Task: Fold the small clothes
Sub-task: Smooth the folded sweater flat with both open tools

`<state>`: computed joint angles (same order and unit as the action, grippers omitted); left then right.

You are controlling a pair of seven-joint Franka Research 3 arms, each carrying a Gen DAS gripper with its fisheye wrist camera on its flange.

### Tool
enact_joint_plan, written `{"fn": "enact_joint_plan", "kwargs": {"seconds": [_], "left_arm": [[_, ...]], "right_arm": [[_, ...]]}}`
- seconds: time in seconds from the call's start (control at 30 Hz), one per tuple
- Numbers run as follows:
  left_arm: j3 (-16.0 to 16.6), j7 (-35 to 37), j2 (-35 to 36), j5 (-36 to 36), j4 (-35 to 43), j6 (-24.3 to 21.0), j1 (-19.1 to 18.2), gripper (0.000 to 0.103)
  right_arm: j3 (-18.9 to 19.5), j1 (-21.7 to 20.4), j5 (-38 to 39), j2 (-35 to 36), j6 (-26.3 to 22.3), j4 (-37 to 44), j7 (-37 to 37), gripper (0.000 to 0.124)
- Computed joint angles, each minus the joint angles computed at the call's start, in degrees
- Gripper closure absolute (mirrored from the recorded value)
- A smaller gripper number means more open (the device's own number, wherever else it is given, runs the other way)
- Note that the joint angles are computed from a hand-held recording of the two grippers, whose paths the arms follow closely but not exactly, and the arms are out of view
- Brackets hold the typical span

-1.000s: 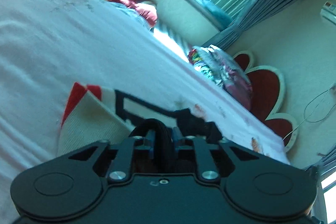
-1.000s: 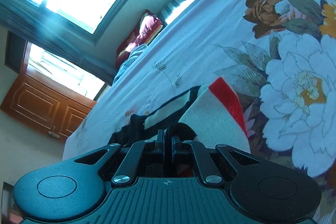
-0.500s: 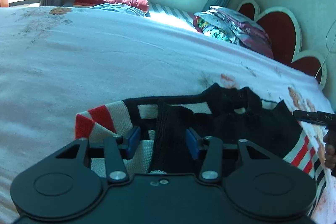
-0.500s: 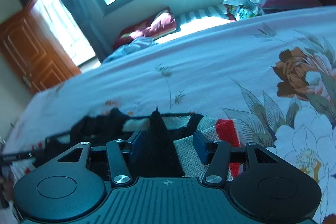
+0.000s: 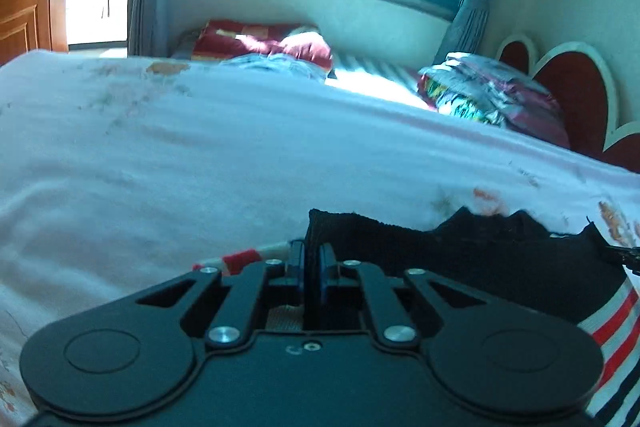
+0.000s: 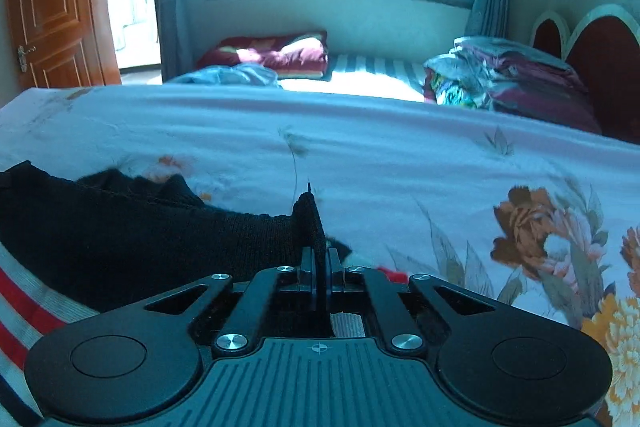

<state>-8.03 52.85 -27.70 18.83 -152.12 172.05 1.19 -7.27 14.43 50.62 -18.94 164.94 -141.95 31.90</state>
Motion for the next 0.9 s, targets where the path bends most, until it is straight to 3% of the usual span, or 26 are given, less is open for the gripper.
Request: {"fn": "enact_joint_plan", "kwargs": {"seconds": [0.13,0.2,0.27,0.3,0.33,0.37,0.43,0.47,0.5,0.53,0.57,0.7,0.8,0.9], "left_arm": [[-6.7,-4.2,1.0,5.9,0.9,-0.6,6.1,0.096],[-7.0,-5.4,0.3,7.7,0.3,-0.5,6.4,0.096],[-4.9,-4.7,0.1,7.5,0.1,-0.7,4.5,0.084],[-2.2,-4.5,0.1,8.0,0.2,-1.0,1.9,0.058],[-1.5,-2.0,-0.2,5.4,-0.1,-0.9,0.9,0.025],[-2.8,-2.6,-1.5,6.0,-0.4,-1.2,1.9,0.02],[-8.6,-7.6,-5.3,12.4,-1.2,0.2,6.8,0.028],[-9.7,-7.8,-6.2,11.9,-1.3,0.5,6.5,0.03],[-8.8,-7.1,-6.1,10.3,-1.4,1.9,4.3,0.033],[-7.7,-6.6,-5.1,9.5,-1.1,2.9,1.8,0.033],[-8.3,-6.2,-3.6,9.1,0.2,2.2,0.1,0.033],[-6.6,-2.3,2.6,6.7,4.0,-2.0,-7.1,0.03],[-9.3,-5.6,0.0,10.0,1.8,-3.4,-3.0,0.029],[-10.3,-8.7,-6.6,14.0,-2.4,-8.3,1.3,0.029]], "right_arm": [[0.2,0.2,1.6,1.4,1.8,0.2,-0.5,0.121],[1.0,-0.6,-0.3,1.2,2.1,-0.1,0.8,0.121],[2.1,-2.1,-3.7,1.0,1.3,0.2,3.7,0.117],[3.3,-3.5,-6.4,0.8,0.9,0.4,7.1,0.11],[4.4,-4.4,-8.6,0.2,1.9,0.1,9.7,0.082],[4.1,-3.5,-8.7,-0.8,3.5,-0.6,9.8,0.058],[1.1,1.1,-6.0,-4.2,4.6,-2.1,6.0,0.057],[0.3,2.6,-5.6,-5.7,3.1,-2.5,5.3,0.058],[0.0,3.5,-5.8,-6.6,0.3,-2.4,5.3,0.063],[0.2,3.9,-6.4,-6.9,-2.8,-2.0,5.8,0.079],[0.9,4.4,-6.5,-6.9,-4.7,-1.8,6.6,0.085],[4.4,5.9,-8.0,-6.0,-5.2,-2.8,7.5,0.084],[4.4,5.7,-9.4,-5.9,-2.7,-4.0,6.3,0.084],[6.0,-1.9,-16.5,-5.8,0.9,-5.6,12.8,0.084]]}}
